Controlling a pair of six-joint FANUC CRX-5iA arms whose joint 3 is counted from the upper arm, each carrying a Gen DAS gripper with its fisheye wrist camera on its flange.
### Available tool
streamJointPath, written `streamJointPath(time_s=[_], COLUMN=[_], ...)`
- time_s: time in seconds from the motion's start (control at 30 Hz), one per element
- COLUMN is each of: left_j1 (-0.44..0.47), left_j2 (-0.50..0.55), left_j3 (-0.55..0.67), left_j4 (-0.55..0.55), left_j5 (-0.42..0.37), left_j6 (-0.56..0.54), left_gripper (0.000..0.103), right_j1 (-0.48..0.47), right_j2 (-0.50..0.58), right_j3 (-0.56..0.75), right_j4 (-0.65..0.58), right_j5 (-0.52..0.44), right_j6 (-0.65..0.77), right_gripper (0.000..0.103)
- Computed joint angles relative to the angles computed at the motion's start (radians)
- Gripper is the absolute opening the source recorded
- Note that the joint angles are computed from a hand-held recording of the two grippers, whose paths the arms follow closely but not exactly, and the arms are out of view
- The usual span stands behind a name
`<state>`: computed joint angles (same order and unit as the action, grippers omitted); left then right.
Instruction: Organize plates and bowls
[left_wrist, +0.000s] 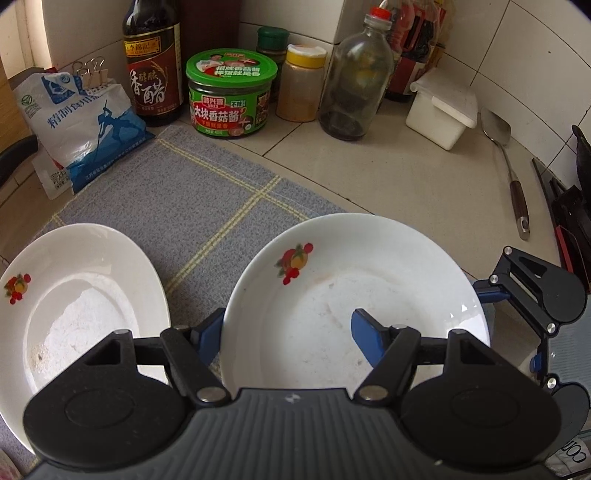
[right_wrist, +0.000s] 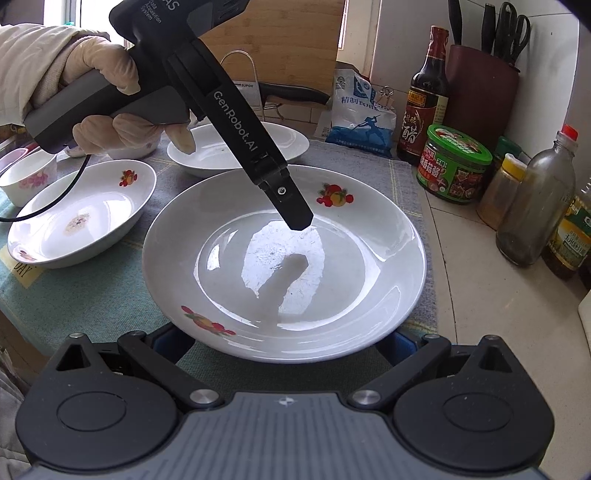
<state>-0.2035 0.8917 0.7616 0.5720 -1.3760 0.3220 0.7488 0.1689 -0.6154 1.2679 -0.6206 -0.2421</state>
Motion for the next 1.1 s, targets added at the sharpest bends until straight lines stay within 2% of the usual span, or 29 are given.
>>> streamJointPath(time_s=[0.3, 0.43, 0.73, 1.0, 1.1], left_j1=[-0.041, -0.057, -0.073, -0.073, -0.072], left_j2=[0.102, 0.169, 0.303, 0.32, 0.294], left_j3=[0.151, 0.262, 0.486, 0.502, 0.449], left_j4=[0.021, 0.017, 0.009, 0.018, 0.024], left_j5=[0.01, -0.014, -0.085, -0.081, -0.053], left_j6=[0.035, 0.076, 0.143, 0.137, 0.114], left_gripper=[0.071, 0.071, 0.071, 0.071, 0.071], right_j1=[-0.096, -0.136, -0.164, -0.16, -0.159], right_j2=[0.0, 0.008, 0.02, 0.026, 0.03], right_j3=[-0.017, -0.017, -0.011, -0.002, 0.002], right_j4=[0.069, 0.09, 0.069, 0.051, 0.047], right_j5=[0.051, 0.075, 0.088, 0.074, 0.069], right_j6=[-0.019, -0.019, -0.008, 0.002, 0.001], right_gripper=[0.103, 0.103, 0.103, 0.103, 0.103])
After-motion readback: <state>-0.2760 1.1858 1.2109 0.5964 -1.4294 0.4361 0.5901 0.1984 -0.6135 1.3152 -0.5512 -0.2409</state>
